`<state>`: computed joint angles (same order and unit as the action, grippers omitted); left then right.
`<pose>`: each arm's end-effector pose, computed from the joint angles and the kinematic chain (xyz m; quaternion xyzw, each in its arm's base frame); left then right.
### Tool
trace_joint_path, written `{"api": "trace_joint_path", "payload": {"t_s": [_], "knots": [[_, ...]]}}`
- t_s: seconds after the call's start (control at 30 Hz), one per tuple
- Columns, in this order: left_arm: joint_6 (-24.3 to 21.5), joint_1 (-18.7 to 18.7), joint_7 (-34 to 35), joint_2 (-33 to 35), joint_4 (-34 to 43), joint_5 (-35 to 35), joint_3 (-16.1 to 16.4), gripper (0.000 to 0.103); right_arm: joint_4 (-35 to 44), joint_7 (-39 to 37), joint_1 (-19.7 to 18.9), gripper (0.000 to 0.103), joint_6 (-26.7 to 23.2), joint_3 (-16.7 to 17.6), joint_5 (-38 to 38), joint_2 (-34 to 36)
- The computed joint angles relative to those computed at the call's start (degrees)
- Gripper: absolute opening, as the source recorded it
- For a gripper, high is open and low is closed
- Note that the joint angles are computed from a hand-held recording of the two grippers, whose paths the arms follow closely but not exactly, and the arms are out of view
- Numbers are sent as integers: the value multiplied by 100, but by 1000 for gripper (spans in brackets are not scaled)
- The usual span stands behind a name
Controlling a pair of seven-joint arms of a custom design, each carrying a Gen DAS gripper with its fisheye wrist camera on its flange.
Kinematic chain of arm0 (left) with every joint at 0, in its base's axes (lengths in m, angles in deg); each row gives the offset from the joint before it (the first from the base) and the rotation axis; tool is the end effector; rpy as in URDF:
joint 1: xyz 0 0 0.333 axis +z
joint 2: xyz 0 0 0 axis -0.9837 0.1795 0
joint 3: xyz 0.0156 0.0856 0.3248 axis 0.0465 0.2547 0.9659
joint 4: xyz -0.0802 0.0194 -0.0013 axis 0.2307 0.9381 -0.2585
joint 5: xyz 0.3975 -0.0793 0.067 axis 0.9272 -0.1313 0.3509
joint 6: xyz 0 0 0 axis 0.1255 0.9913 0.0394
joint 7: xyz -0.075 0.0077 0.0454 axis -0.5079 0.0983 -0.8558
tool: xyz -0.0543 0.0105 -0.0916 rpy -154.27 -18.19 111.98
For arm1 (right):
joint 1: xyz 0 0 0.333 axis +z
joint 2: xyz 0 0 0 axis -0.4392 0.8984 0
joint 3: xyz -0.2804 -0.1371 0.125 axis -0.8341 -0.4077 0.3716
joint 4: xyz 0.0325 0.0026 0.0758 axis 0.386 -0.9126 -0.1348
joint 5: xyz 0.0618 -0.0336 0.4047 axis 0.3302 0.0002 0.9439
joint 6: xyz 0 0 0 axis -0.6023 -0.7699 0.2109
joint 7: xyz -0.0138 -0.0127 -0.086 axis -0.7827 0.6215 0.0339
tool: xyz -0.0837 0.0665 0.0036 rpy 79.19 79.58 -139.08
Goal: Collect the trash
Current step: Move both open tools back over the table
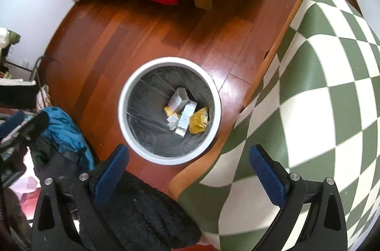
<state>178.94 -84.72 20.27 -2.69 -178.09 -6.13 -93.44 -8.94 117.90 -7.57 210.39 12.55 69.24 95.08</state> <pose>0.6459 -0.1310 0.4386 -0.6504 0.7366 -0.1071 0.1515 0.6665 0.2729 0.3699 -0.6563 0.7453 0.0135 0.1165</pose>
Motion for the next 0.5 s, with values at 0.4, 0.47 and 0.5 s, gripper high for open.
{"api": "trace_joint_path", "payload": {"t_s": [0.4, 0.47, 0.5], "knots": [[590, -1, 527, -1243, -871, -666, -205, 92, -1852, 707, 36, 102, 989, -39, -250, -2039], [671, -42, 483, -1419, -982, -606, -238, 92, -2222, 807, -6, 102, 1262, -14, -168, -2390], [742, -67, 367, -1501, -1036, -472, -270, 92, -2460, 884, -34, 102, 1421, -13, -106, -2628]]}}
